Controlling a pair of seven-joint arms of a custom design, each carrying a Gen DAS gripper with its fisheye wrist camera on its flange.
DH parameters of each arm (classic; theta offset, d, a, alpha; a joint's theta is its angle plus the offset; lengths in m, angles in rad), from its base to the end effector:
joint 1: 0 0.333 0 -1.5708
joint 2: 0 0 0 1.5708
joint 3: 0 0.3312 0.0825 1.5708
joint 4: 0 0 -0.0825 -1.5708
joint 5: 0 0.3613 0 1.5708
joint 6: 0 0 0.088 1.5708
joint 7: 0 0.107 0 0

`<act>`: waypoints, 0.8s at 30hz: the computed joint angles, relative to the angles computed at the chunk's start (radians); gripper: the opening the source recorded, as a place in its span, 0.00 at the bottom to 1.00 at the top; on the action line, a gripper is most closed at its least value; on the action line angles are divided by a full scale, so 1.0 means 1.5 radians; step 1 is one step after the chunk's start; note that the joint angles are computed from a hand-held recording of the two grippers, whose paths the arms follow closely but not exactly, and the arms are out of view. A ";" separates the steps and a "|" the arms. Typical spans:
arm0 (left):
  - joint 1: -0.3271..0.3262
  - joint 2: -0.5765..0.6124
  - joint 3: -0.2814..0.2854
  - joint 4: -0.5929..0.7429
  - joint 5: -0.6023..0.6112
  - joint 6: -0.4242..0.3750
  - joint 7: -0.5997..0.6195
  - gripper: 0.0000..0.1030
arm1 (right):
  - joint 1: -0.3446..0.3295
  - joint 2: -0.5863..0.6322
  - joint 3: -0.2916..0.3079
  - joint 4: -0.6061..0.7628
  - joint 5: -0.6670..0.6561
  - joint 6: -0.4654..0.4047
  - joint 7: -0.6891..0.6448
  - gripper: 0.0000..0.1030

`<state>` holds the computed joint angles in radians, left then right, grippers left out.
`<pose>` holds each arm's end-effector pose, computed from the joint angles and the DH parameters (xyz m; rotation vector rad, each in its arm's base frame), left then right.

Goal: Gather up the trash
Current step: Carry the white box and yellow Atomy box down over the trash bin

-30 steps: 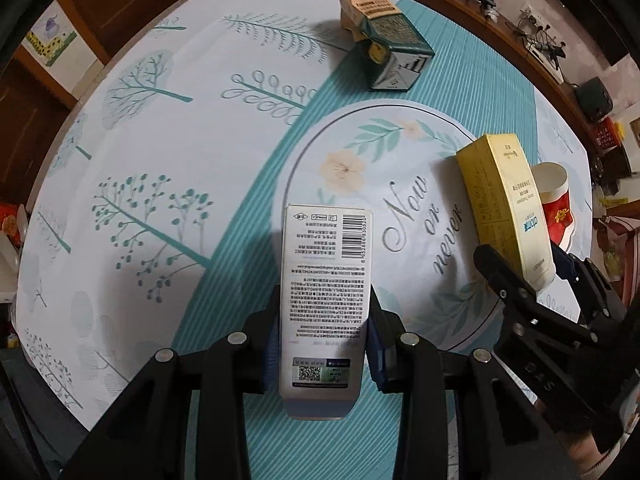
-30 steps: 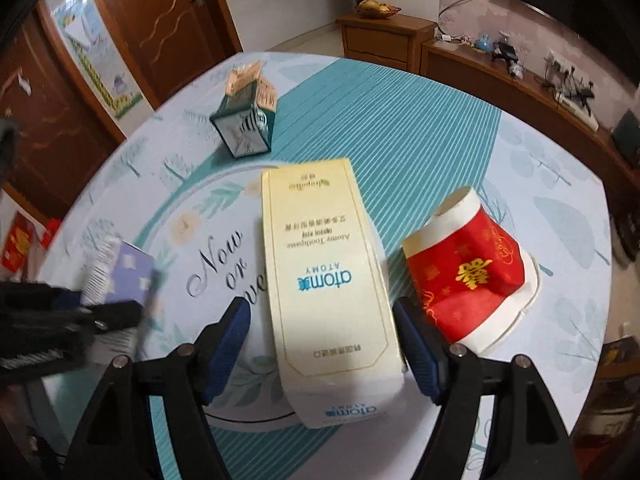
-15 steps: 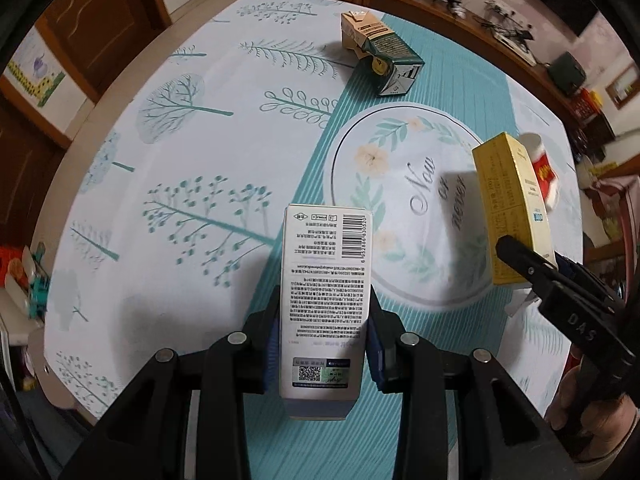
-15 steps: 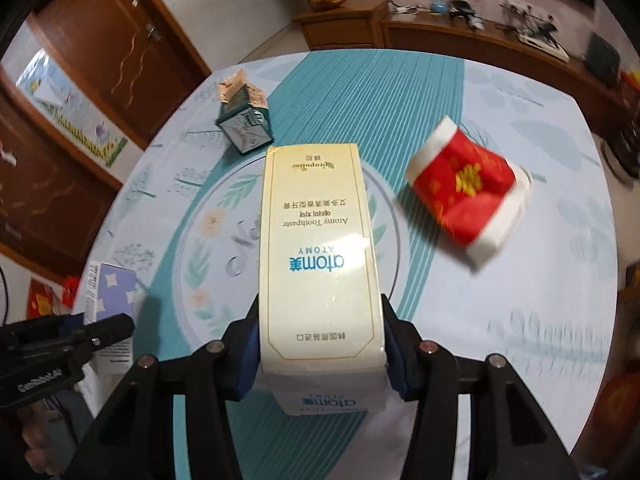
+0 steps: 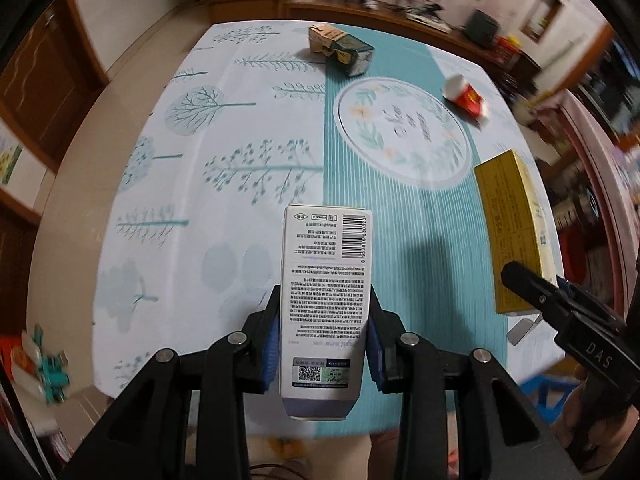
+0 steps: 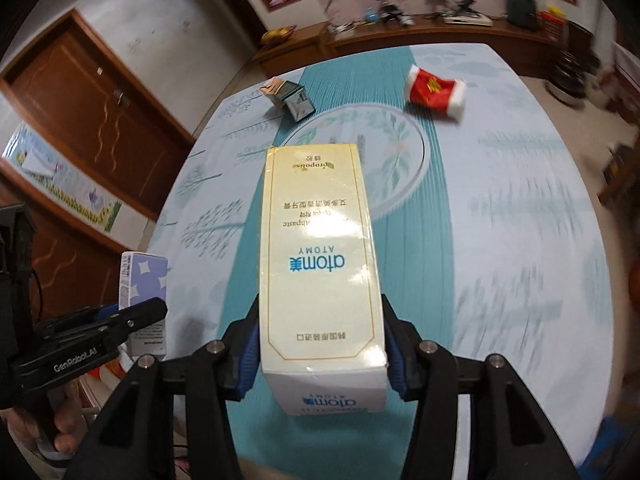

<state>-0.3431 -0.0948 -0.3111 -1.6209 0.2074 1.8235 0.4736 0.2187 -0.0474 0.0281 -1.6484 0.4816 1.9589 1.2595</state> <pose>0.4210 -0.3139 0.6923 -2.4295 1.5798 -0.4568 0.5263 0.1644 0.6773 -2.1682 1.3533 0.0881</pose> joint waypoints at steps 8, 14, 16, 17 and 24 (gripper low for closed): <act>-0.015 -0.135 -0.015 -0.154 -0.060 0.039 0.079 0.33 | 0.036 -0.232 0.011 -0.269 0.001 0.076 0.111 0.50; -0.040 -0.182 -0.032 -0.221 -0.126 0.079 0.118 0.33 | 0.059 -0.336 0.010 -0.362 -0.035 0.033 0.163 0.50; -0.049 -0.188 -0.039 -0.236 -0.142 0.097 0.124 0.33 | 0.064 -0.367 0.008 -0.384 -0.049 0.008 0.172 0.50; -0.054 -0.190 -0.042 -0.244 -0.151 0.107 0.127 0.33 | 0.066 -0.383 0.009 -0.396 -0.056 -0.001 0.174 0.50; -0.089 -0.169 -0.062 -0.294 -0.201 0.172 0.125 0.33 | 0.060 -0.446 0.004 -0.472 -0.089 -0.080 0.204 0.50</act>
